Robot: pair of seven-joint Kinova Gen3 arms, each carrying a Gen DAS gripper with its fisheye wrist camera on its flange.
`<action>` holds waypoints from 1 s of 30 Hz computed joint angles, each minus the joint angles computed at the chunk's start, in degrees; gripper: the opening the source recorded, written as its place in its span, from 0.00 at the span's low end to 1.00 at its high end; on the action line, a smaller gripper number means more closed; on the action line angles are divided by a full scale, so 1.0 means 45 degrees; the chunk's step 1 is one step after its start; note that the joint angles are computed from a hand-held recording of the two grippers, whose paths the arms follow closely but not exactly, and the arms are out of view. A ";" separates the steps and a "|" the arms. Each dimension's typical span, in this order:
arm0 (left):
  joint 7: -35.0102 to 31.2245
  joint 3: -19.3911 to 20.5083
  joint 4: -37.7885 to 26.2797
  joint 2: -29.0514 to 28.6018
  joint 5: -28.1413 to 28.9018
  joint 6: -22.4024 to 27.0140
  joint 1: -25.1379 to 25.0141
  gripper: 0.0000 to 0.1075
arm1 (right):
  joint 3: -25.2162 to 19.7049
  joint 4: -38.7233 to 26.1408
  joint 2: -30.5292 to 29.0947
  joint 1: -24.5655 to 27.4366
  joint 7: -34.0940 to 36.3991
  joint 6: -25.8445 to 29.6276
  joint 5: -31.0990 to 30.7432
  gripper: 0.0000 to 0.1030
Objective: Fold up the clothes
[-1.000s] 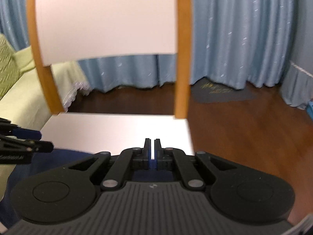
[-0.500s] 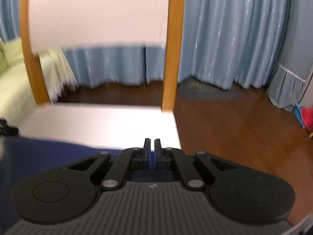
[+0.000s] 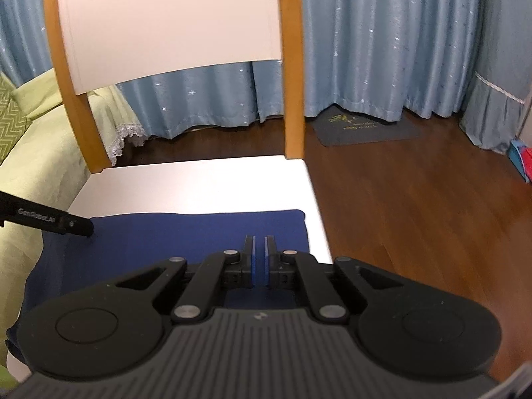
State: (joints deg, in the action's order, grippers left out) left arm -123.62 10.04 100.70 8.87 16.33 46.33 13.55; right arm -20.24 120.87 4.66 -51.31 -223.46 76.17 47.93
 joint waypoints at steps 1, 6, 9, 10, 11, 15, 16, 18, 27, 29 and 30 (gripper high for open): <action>-0.0259 0.0265 0.0214 0.0080 0.0054 -0.0314 -0.0211 0.58 | 0.0002 0.0095 0.0026 0.0056 0.0069 -0.0234 0.0168 0.03; -0.2797 0.2584 0.1522 0.0159 0.1499 -0.1830 -0.3017 0.73 | 0.0028 0.0580 0.0672 0.0344 0.0243 -0.1569 0.0557 0.03; -0.4351 0.2916 0.1698 0.0163 0.2539 -0.1774 -0.4450 0.75 | 0.0592 0.1175 0.0621 -0.0725 -0.1045 -0.1579 0.0534 0.00; -0.4732 0.2623 0.1690 0.0041 0.2776 -0.1638 -0.4518 0.75 | 0.0750 0.1186 0.0440 -0.1052 -0.1137 -0.1336 0.0241 0.00; -0.4905 0.2098 0.1651 -0.0105 0.2822 -0.1511 -0.4349 0.72 | 0.0675 0.1062 0.0358 -0.1182 -0.1022 -0.0913 -0.0168 0.00; -0.4502 -0.0251 0.2044 -0.1377 0.2177 -0.1280 -0.3112 0.56 | -0.0727 0.0185 0.0377 -0.0472 -0.0640 0.1049 -0.2167 0.06; -0.4554 -0.0841 0.2131 -0.1867 0.2430 -0.0762 -0.2963 0.56 | -0.1018 0.0129 0.0100 -0.0694 -0.1034 0.1535 -0.2494 0.06; -0.5163 -0.1797 0.2328 -0.2448 0.3217 0.0070 -0.2470 0.58 | -0.0892 -0.0307 0.0142 -0.1569 -0.1481 0.2132 -0.2527 0.06; -0.6961 -0.4509 0.4414 -0.3939 0.1927 0.0165 0.0638 0.61 | -0.0888 -0.1129 0.1602 -0.3283 -0.1102 0.1679 -0.2339 0.06; -0.7996 -0.5446 0.4744 -0.4609 0.2085 -0.0158 0.1223 0.62 | -0.0811 -0.1440 0.1771 -0.4088 -0.1001 0.2507 -0.2424 0.14; -0.8373 -0.5560 0.4820 -0.4688 0.2202 -0.0240 0.1297 0.62 | -0.0987 -0.1547 0.1872 -0.4147 -0.0639 0.2742 -0.2330 0.16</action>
